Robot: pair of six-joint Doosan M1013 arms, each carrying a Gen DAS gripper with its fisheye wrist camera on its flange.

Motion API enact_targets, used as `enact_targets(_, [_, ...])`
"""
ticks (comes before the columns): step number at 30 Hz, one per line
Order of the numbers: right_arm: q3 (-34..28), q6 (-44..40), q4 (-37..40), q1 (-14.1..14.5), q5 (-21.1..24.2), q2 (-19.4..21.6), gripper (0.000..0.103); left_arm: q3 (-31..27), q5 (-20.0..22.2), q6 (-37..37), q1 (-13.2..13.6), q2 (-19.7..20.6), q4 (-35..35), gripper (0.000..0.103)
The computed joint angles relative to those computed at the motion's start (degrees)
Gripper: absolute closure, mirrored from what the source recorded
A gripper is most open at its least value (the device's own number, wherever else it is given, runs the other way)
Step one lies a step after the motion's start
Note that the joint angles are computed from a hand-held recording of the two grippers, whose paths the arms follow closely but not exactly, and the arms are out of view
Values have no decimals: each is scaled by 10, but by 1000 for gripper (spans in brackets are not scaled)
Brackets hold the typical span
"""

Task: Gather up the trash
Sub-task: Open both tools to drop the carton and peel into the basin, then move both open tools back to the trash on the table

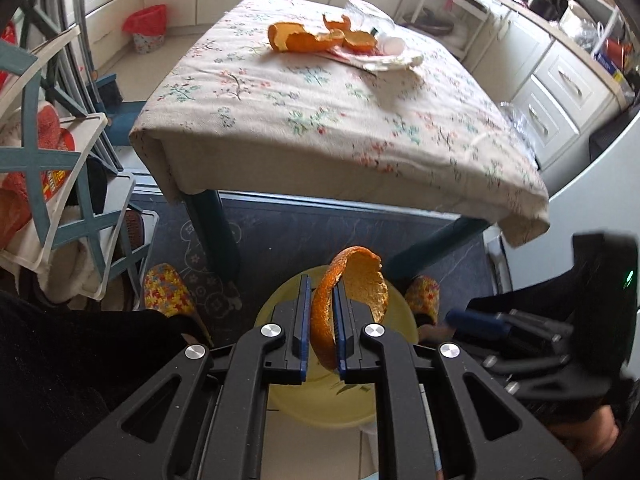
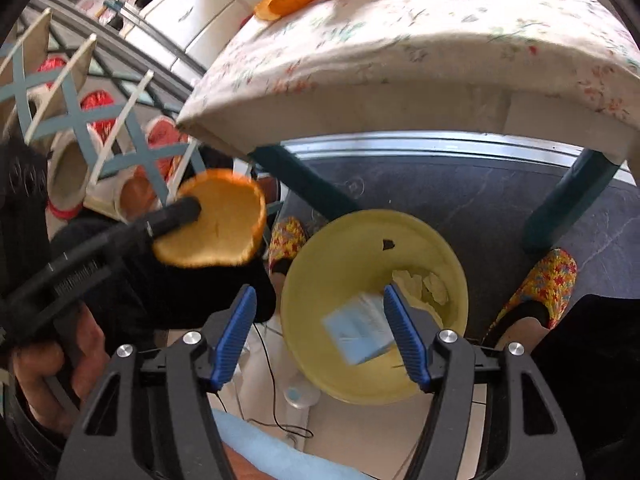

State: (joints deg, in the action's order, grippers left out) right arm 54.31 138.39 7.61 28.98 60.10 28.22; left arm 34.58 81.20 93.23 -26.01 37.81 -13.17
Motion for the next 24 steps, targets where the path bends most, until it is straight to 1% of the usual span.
enact_targets(3, [17, 29, -23, 1, -26, -11, 38, 6, -5, 8, -5, -4, 14, 89])
enact_targets(6, [29, 56, -52, 4, -51, -21, 38, 19, -27, 14, -10, -13, 36, 74])
enact_targets(8, [37, 74, -72, 5, -65, -27, 38, 27, -43, 16, -13, -18, 49, 60])
enact_targets(10, [41, 89, -91, 7, -73, -31, 37, 37, -64, 16, -17, -25, 64, 55])
enact_targets(16, [46, 114, -122, 9, -88, -36, 36, 47, -90, 14, -19, -32, 78, 48])
enact_targets(23, [42, 129, -154, 14, -93, -37, 34, 68, -135, 0, -24, -45, 110, 34])
enact_targets(24, [43, 128, -156, 14, -93, -37, 33, 69, -138, -1, -24, -45, 112, 33])
